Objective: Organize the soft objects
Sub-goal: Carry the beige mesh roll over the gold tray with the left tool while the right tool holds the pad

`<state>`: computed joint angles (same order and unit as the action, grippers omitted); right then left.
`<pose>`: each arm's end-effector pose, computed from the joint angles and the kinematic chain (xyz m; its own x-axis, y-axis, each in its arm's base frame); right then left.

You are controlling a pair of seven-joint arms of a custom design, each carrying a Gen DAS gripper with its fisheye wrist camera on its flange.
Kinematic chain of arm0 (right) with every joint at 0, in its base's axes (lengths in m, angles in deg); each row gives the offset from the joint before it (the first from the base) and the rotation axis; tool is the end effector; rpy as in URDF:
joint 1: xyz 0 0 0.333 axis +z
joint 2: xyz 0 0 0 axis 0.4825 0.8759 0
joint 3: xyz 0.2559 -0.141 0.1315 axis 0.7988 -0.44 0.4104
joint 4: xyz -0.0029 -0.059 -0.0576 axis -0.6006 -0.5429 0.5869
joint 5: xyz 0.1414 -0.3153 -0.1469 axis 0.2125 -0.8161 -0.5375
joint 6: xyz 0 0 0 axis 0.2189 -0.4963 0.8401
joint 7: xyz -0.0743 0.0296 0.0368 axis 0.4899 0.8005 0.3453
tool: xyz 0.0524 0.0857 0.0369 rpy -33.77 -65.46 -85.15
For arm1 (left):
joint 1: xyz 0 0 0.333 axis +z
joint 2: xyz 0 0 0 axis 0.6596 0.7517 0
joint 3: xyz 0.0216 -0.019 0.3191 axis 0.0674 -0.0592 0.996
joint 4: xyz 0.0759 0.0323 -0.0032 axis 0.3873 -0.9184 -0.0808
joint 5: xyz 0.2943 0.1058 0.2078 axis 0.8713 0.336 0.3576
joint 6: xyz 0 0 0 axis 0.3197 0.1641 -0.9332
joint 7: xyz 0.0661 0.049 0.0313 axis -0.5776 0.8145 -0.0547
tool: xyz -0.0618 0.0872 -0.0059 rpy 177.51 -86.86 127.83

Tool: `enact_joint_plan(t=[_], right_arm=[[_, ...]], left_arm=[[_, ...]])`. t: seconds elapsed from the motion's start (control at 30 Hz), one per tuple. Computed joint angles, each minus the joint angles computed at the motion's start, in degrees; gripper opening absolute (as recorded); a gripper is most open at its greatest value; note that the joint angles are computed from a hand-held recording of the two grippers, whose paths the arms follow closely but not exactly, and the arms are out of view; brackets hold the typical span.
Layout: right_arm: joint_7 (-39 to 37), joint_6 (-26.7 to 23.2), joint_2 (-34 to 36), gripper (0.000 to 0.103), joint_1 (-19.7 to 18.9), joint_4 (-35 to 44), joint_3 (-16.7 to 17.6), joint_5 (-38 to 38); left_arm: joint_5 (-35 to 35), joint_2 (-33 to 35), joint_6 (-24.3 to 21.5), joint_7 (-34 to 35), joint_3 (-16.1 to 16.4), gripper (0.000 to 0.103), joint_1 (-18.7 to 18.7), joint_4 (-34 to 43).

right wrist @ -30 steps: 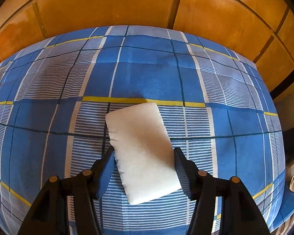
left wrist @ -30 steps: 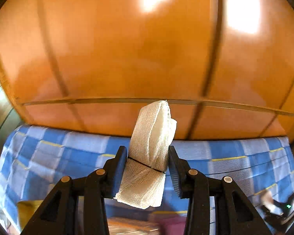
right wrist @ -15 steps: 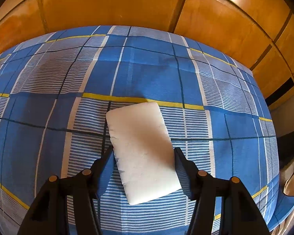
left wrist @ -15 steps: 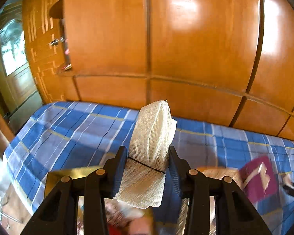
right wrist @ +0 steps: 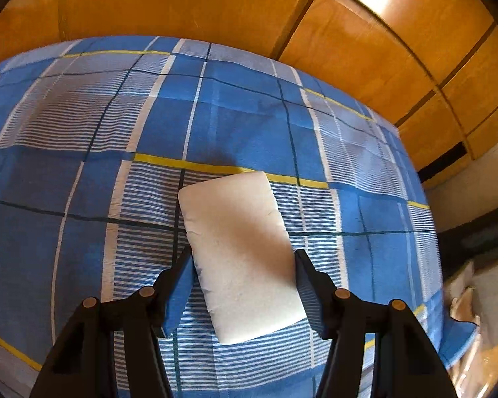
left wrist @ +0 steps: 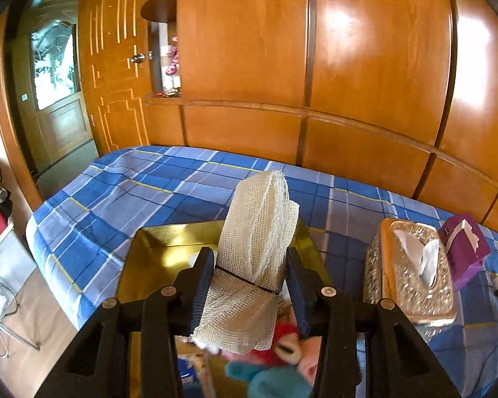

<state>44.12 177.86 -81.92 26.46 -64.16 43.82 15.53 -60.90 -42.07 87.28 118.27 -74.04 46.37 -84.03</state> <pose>0.4627 0.0049 0.4731 -0.2099 -0.9074 0.3640 -0.9190 0.0560 -0.3903 0.3772 -0.0642 0.5512 0.2232 -0.9743 0.0297 -0.5962 -0.1606 -0.7866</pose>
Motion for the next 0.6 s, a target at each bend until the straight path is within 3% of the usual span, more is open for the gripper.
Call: enact_joint_plan(t=[0.1, 0.2, 0.3, 0.6], right_arm=[[3.2, -6.03, 1.62, 0.058, 0.4, 2.57, 2.42, -3.52], [5.15, -9.88, 2.43, 0.057, 2.59, 4.64, 2.13, -2.35], [3.1, -5.36, 0.42, 0.057, 4.82, 3.37, -0.23, 6.51], [-2.84, 5.78, -2.22, 0.057, 10.34, -0.77, 2.8, 18.56]], left_arm=[[0.35, -2.69, 1.1, 0.01, 0.47, 0.044, 0.28, -2.54], [-0.12, -4.99, 1.59, 1.12, 1.52, 0.044, -0.35, -4.81], [-1.19, -6.55, 1.89, 2.23, 2.52, 0.044, -0.97, -6.56], [-4.26, -8.33, 2.23, 3.5, 3.1, 0.044, -1.15, -10.27]])
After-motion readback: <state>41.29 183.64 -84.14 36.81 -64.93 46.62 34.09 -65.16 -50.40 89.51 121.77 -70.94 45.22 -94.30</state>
